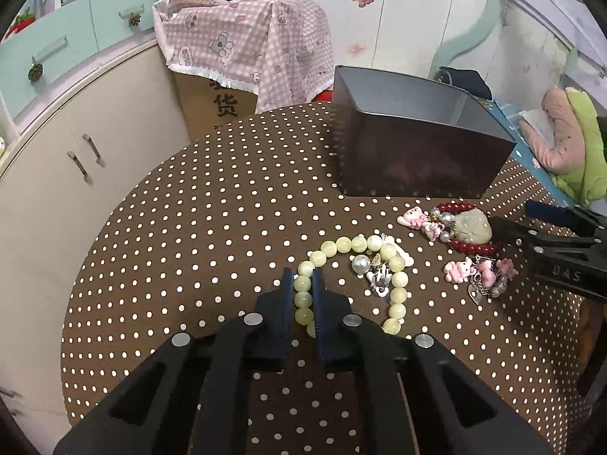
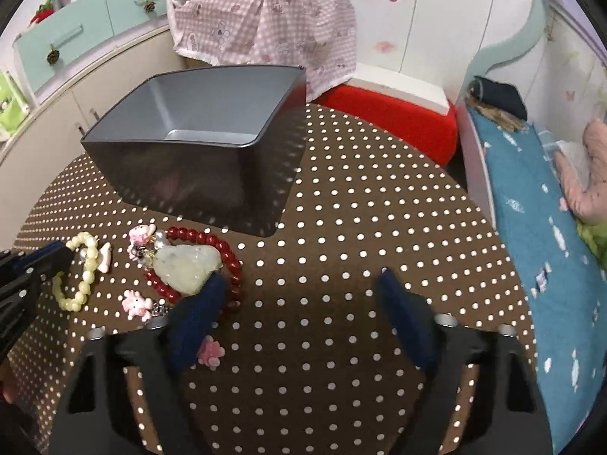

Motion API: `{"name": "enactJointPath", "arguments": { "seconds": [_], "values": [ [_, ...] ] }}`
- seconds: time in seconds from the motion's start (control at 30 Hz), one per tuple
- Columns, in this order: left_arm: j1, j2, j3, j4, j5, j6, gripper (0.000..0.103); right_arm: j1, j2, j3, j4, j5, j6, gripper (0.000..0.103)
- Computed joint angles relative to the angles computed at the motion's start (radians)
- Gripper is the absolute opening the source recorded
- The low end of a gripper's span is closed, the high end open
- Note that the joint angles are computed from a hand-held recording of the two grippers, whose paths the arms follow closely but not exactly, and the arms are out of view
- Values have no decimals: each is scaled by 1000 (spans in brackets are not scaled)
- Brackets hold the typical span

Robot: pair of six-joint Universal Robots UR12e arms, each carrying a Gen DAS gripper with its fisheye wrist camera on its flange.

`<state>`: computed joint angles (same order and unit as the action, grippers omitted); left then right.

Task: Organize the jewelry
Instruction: 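Grasp the pale green bead bracelet with the left tool while the right tool grasps the red bead bracelet, then carry both bracelets over the grey metal box with both tools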

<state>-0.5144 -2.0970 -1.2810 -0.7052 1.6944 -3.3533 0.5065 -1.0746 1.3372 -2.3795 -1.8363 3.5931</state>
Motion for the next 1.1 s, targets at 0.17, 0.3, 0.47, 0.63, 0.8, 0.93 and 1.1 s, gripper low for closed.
{"name": "enactJointPath", "arguments": {
  "seconds": [0.17, 0.3, 0.47, 0.63, 0.8, 0.93, 1.1],
  "values": [
    [3, -4, 8, -1, -6, 8, 8, -1, 12, -22, 8, 25, -26, 53],
    [13, -3, 8, 2, -50, -1, 8, 0, 16, -25, -9, 67, -62, 28],
    [24, 8, -7, 36, -107, -2, 8, -14, -1, 15, -76, 158, -34, 8],
    [32, 23, -20, 72, -156, -1, 8, -4, -27, 50, -167, 161, -30, 8],
    [38, 35, -22, 93, -206, 9, 8, 9, -46, 60, -215, 156, -49, 8],
    [41, 41, -19, 106, -233, 24, 8, 18, -59, 50, -224, 149, -72, 8],
    [45, 45, -5, 117, -285, 43, 8, 22, -79, 50, -249, 136, -88, 8]
  ]
}}
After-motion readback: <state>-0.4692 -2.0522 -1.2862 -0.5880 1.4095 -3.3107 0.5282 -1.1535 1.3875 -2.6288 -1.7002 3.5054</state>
